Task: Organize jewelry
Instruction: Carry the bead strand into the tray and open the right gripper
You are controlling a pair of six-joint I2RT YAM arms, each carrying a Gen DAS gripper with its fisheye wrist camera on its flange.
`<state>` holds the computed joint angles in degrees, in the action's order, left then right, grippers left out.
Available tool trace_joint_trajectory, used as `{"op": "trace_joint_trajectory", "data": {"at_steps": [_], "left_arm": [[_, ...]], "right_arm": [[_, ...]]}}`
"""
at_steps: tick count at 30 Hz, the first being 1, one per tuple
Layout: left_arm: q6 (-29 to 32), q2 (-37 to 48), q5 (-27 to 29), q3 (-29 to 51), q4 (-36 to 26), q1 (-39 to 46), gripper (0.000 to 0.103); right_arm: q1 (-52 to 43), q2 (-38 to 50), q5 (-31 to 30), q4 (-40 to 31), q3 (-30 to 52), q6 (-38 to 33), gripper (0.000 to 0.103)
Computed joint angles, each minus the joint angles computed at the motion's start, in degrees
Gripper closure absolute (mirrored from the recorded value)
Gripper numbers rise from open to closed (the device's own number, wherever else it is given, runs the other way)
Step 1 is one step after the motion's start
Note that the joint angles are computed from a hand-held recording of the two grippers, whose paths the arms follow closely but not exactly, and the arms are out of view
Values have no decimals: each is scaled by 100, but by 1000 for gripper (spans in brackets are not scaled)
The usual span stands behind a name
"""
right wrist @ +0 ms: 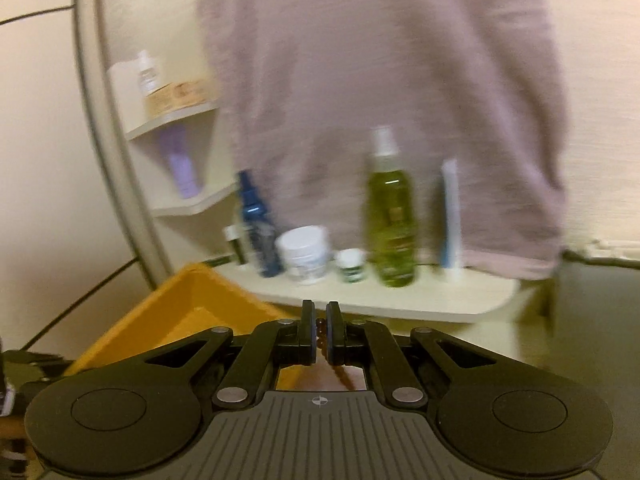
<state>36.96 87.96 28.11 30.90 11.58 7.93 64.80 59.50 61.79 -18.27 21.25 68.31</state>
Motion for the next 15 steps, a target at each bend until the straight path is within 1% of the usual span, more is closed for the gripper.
{"op": "trace_joint_trajectory", "data": {"at_steps": [3, 6, 10, 15], "left_arm": [[1, 10, 18, 4, 0, 10, 99], [-7, 14, 41, 9, -8, 23, 99], [-12, 15, 54, 14, -19, 26, 99], [-20, 18, 54, 20, -26, 22, 99]], "right_arm": [[-332, 575, -555, 1496, -8, -1058, 98], [-654, 1317, -1257, 2742, 54, -1704, 98], [-924, 2216, -1988, 3716, 298, -2151, 98], [-1131, 2973, -2544, 4333, 547, -2434, 98]]}}
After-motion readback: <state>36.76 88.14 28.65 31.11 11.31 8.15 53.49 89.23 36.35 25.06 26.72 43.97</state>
